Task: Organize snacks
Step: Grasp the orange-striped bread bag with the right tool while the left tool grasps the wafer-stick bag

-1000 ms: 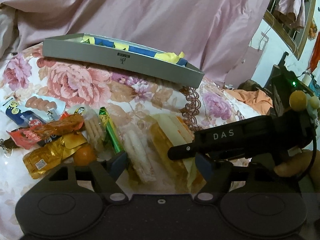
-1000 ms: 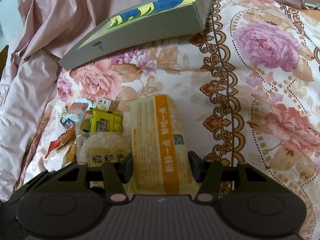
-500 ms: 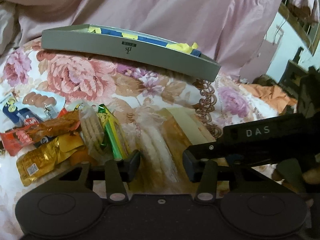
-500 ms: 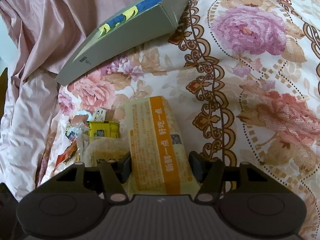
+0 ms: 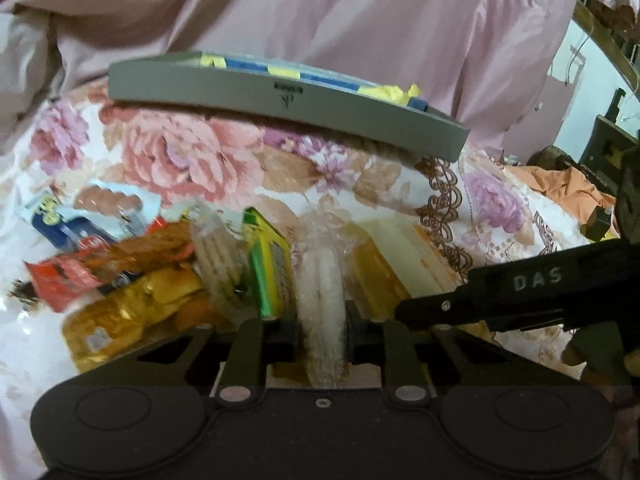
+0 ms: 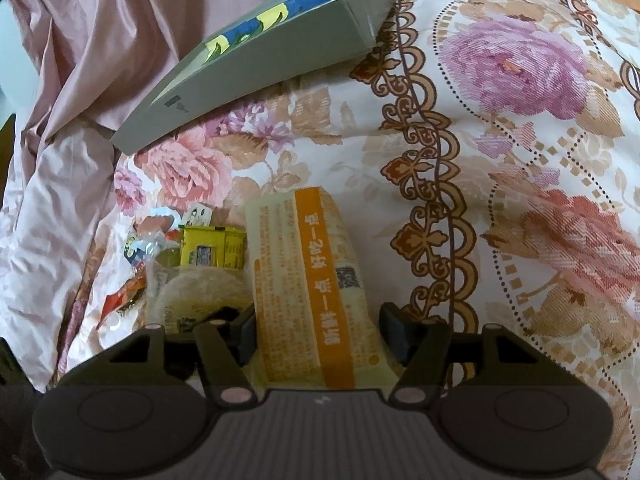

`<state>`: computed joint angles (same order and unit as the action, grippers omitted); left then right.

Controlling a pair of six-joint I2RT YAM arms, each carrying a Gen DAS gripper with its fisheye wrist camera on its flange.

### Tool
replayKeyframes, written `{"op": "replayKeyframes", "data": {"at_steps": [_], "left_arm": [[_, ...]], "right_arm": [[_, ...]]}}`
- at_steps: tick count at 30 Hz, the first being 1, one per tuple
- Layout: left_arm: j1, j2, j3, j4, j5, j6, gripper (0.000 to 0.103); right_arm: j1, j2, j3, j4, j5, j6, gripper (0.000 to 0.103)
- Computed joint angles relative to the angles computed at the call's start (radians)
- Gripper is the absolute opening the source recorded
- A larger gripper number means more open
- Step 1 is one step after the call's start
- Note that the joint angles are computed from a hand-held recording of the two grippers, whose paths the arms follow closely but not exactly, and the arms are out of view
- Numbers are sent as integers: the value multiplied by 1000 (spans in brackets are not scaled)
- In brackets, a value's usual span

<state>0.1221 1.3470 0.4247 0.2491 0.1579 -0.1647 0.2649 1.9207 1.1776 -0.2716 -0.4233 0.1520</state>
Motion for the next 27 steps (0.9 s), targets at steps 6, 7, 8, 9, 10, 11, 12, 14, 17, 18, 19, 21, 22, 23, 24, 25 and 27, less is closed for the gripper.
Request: {"op": "replayKeyframes", "data": {"at_steps": [6, 7, 8, 9, 10, 11, 12, 14, 17, 18, 19, 21, 22, 23, 24, 25, 27], "left_arm": [[36, -107, -57, -19, 16, 8, 21], [45, -121, -66, -19, 26, 7, 21], [52, -130, -73, -16, 37, 4, 21], [61, -138, -80, -13, 48, 2, 21], [67, -143, -84, -11, 54, -3, 21], [70, -147, -87, -10, 57, -7, 21], [72, -153, -90, -8, 57, -12, 21], [73, -163, -93, -8, 55, -20, 21], [73, -184, -97, -13, 57, -31, 21], [72, -191, -98, -12, 58, -34, 21], [71, -199, -99, -11, 60, -35, 21], [69, -209, -97, -11, 66, -37, 21], [65, -214, -95, -12, 64, -38, 21], [60, -219, -94, -13, 60, -40, 21], [56, -223, -93, -13, 57, -42, 21], [51, -229, -91, -15, 54, -44, 21], [46, -240, -86, -18, 48, -46, 21]], "right_arm": [[39, -4, -12, 4, 64, -62, 72], [47, -5, -14, 6, 77, -69, 73], [55, -5, -17, 7, 88, -77, 75], [62, -5, -20, 10, 98, -85, 76], [70, -7, -24, 13, 113, -95, 78], [83, -7, -29, 18, 132, -108, 81], [96, -7, -33, 24, 148, -116, 83], [130, -7, -43, 35, 200, -145, 88], [183, -6, -61, 64, 294, -184, 85], [194, -6, -66, 74, 319, -191, 83], [203, -8, -72, 83, 342, -194, 77], [209, -14, -82, 101, 368, -189, 68], [204, -15, -83, 104, 362, -184, 65], [200, -17, -85, 107, 356, -178, 63], [197, -20, -91, 114, 349, -176, 61], [196, -26, -97, 122, 346, -175, 58], [194, -36, -109, 143, 340, -173, 55]]}}
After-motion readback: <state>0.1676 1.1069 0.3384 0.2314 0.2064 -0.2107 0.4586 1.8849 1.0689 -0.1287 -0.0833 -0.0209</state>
